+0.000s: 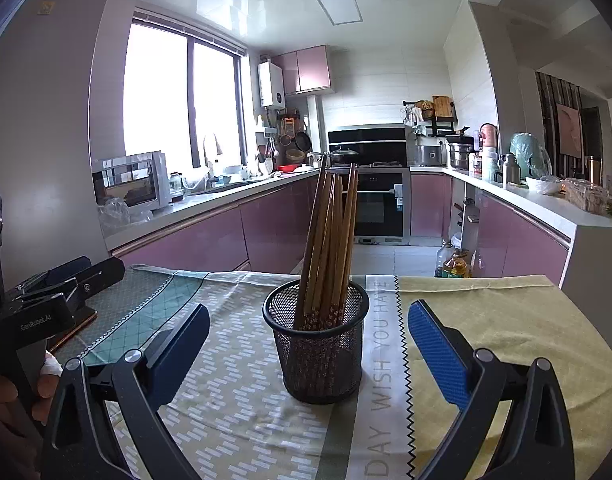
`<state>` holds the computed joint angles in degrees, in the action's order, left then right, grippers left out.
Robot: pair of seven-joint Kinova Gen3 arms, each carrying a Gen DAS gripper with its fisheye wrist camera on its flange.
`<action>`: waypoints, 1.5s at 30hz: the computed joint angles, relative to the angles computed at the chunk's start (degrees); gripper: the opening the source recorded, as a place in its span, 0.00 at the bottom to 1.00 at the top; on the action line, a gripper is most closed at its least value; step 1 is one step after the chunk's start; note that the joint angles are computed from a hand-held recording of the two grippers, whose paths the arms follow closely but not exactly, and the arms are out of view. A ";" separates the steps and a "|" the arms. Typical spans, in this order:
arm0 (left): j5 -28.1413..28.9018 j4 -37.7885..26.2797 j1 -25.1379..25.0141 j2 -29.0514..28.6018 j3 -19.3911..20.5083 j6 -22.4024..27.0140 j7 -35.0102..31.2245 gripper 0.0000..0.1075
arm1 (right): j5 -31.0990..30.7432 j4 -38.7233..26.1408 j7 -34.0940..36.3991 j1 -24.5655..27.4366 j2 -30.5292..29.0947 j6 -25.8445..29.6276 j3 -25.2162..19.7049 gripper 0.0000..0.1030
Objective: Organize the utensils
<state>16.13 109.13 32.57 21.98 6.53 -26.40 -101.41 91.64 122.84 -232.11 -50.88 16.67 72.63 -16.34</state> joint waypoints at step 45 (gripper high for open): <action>6.55 8.31 1.76 -2.46 1.70 -11.58 -5.74 0.90 | -3.31 -2.50 -0.05 -6.75 3.62 8.18 0.20 0.93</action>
